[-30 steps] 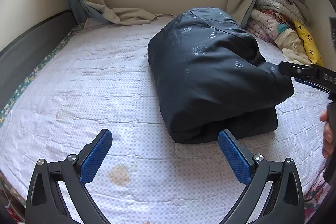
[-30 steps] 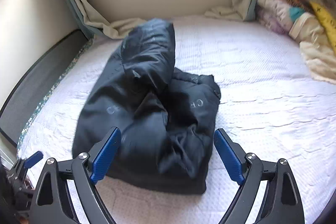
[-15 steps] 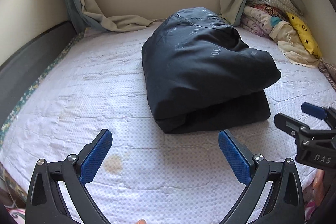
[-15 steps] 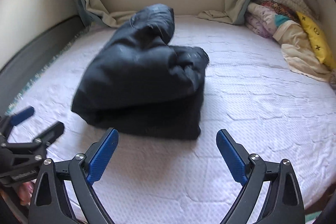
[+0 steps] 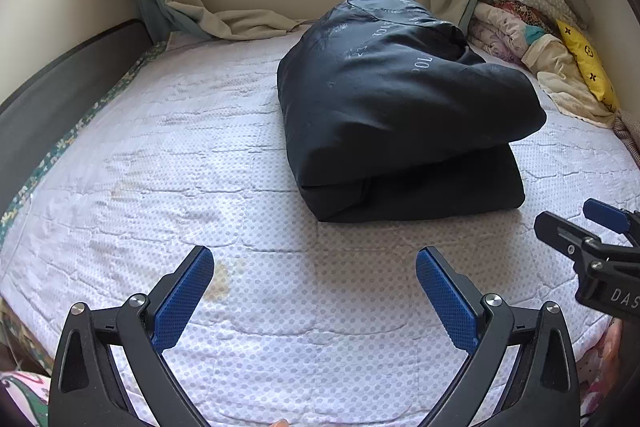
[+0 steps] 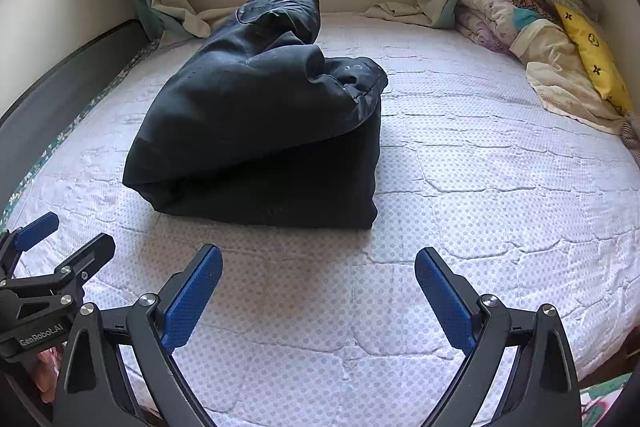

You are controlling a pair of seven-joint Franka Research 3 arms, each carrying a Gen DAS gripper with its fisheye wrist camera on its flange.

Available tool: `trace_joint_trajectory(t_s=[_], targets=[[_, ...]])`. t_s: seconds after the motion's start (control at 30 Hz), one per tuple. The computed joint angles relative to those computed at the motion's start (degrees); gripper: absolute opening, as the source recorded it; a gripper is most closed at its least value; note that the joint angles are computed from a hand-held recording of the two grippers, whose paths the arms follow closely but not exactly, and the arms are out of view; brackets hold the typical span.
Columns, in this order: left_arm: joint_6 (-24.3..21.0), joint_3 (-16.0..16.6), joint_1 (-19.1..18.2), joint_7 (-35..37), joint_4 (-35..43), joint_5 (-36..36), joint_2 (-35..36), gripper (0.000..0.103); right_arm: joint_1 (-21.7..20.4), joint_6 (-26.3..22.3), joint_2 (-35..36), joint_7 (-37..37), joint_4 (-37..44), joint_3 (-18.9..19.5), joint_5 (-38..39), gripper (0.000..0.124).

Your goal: Fold large clothes

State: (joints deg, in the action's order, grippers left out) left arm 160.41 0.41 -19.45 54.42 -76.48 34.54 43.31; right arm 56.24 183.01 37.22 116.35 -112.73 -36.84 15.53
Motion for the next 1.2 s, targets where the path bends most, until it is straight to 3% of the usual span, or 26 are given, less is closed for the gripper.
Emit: trace_joint_trajectory(t_s=[0.37, 1.2], targets=[[-0.98, -0.07, -0.34, 0.92, 0.96, 0.00, 0.89, 0.103, -1.79, 0.93, -0.72, -1.32, -0.54, 1.92, 1.47, 0.096], [-1.86, 0.11, -0.80, 1.01, 1.48, 0.24, 1.38, 0.103, -1.82, 0.87, -0.23, -1.72, -0.42, 2.09, 2.21, 0.096]])
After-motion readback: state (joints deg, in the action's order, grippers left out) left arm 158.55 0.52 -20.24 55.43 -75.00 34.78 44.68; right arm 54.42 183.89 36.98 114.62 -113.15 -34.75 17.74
